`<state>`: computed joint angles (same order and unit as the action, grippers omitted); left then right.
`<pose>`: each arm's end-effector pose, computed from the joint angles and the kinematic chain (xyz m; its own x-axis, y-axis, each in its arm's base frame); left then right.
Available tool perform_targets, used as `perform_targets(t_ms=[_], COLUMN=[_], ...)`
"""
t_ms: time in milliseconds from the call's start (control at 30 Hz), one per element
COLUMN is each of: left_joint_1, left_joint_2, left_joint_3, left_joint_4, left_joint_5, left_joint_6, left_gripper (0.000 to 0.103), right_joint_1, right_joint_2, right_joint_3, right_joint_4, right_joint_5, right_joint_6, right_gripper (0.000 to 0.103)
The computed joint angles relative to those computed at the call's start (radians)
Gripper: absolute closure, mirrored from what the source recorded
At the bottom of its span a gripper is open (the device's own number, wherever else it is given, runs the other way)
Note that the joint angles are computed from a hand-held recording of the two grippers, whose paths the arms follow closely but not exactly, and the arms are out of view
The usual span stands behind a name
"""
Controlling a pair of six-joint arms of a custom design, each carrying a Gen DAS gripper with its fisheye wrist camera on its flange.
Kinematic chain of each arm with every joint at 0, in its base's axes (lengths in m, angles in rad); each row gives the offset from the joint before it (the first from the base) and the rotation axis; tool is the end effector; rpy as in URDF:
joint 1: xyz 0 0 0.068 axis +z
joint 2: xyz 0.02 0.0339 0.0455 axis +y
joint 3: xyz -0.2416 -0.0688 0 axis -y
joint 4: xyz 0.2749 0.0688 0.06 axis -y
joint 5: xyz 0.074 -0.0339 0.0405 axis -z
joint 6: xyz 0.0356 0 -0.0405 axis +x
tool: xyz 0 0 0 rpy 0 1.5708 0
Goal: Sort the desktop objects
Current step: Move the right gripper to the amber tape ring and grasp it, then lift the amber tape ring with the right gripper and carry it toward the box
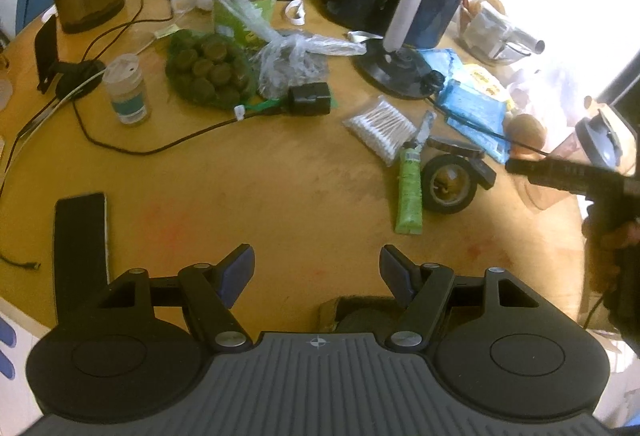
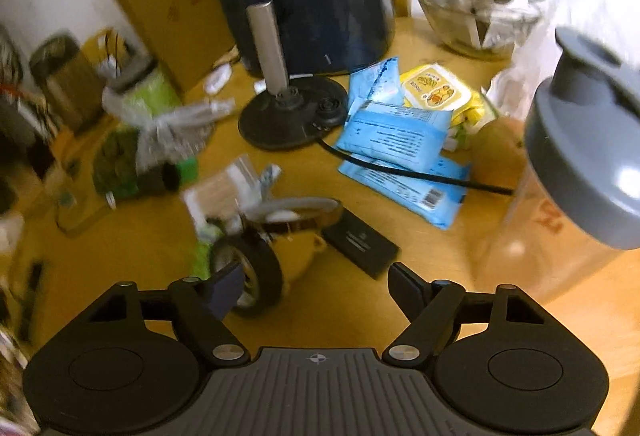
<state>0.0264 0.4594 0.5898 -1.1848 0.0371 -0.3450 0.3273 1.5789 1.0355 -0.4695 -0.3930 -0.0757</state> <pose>0.1223 0.0019 0.2206 -0.8154 -0.3596 -0.4537 -0.3016 0.9328 -0.1973 0.3222 0.1238 0.1736 -0.7641 -0.3332 -0.5525 -0.5483 0.7866 0.2839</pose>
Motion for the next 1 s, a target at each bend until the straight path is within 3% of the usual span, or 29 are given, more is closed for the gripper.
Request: perform_targets(t_ms=[367, 533, 733, 1000], left_joint_1=[0.084, 0.107, 0.168, 0.23], left_joint_2=[-0.051, -0.066, -0.09, -0.104], left_joint_3=[-0.017, -0.019, -0.026, -0.028], left_joint_4=[-0.056, -0.073, -0.103, -0.124], left_joint_5=[0.016, 0.022, 0.038, 0.053], left_joint_6=[0.024, 0.035, 0.072, 0.115], left_gripper=[0.034, 0.034, 0.034, 0.034], right_joint_1=[0.01, 0.012, 0.014, 0.007], right_joint_2=[0.154, 0.213, 0.27, 0.317], right_joint_3=[0.071, 0.093, 0.127, 0.152], right_joint_4=[0.1, 0.138, 0.135, 0.139], right_joint_5=[-0.082, -0.07, -0.047, -0.07], right_joint_6=[0.43, 0.598, 0.688, 0.785], right_gripper=[0.039, 0.046, 0.055, 0.081])
